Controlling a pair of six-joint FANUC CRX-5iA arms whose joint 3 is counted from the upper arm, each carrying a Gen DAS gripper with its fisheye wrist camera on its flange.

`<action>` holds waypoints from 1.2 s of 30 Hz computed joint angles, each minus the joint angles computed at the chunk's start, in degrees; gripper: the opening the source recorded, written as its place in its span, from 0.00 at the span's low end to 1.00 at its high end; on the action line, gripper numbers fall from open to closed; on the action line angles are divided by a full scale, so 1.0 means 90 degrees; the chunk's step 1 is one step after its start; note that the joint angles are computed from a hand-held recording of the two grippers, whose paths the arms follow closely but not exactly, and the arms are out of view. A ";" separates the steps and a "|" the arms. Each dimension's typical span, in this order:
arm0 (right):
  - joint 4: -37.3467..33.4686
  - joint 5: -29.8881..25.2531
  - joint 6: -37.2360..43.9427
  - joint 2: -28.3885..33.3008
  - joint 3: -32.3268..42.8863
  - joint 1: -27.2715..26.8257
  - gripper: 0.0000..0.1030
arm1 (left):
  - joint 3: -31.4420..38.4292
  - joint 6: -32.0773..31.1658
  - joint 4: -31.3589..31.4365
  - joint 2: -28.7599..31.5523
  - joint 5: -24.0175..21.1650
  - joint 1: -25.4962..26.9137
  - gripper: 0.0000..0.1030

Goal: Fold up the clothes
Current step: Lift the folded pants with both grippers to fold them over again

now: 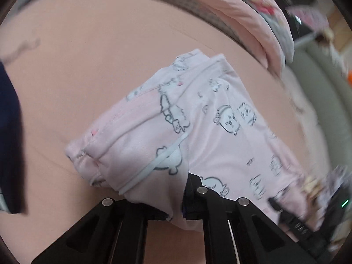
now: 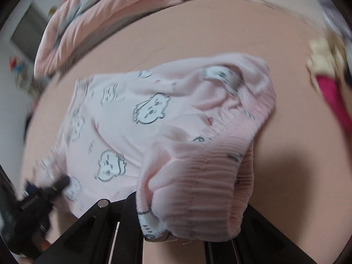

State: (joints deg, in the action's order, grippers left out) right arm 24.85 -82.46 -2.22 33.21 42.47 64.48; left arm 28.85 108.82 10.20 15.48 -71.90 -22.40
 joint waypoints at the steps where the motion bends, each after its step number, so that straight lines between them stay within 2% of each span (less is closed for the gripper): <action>1: -0.0030 -0.0107 0.0155 0.0055 0.0123 0.0005 0.04 | -0.0046 -0.0010 -0.0146 -0.0092 0.0057 -0.0051 0.06; 3: -0.0064 -0.0148 0.0312 0.0052 0.0168 0.0018 0.05 | -0.0160 0.0022 -0.0374 -0.0258 0.0120 -0.0106 0.06; 6: -0.0060 0.0193 0.0202 -0.0238 -0.0282 0.0077 0.06 | -0.0225 0.0022 -0.0466 -0.0389 0.0071 -0.0123 0.06; 13: -0.0413 0.0029 0.0834 -0.0304 -0.0136 0.0163 0.06 | 0.0454 0.0055 -0.0736 -0.0123 -0.0718 -0.0238 0.06; 16: -0.0633 -0.0101 0.0924 -0.0329 -0.0013 0.0191 0.06 | 0.0556 -0.0009 -0.0715 -0.0080 -0.0862 -0.0224 0.06; 24: -0.0998 0.0057 0.0733 -0.0736 -0.0378 0.0404 0.06 | 0.0699 -0.0035 -0.0543 0.0021 -0.0859 -0.0141 0.06; 30: -0.1123 0.0654 0.0157 -0.1302 -0.1150 0.0697 0.06 | 0.0579 0.0212 -0.0443 -0.0082 -0.0891 -0.0063 0.06; 36: -0.1191 0.0937 -0.0171 -0.1545 -0.1556 0.0951 0.06 | 0.0442 0.0241 -0.0349 -0.0218 -0.1035 0.0005 0.06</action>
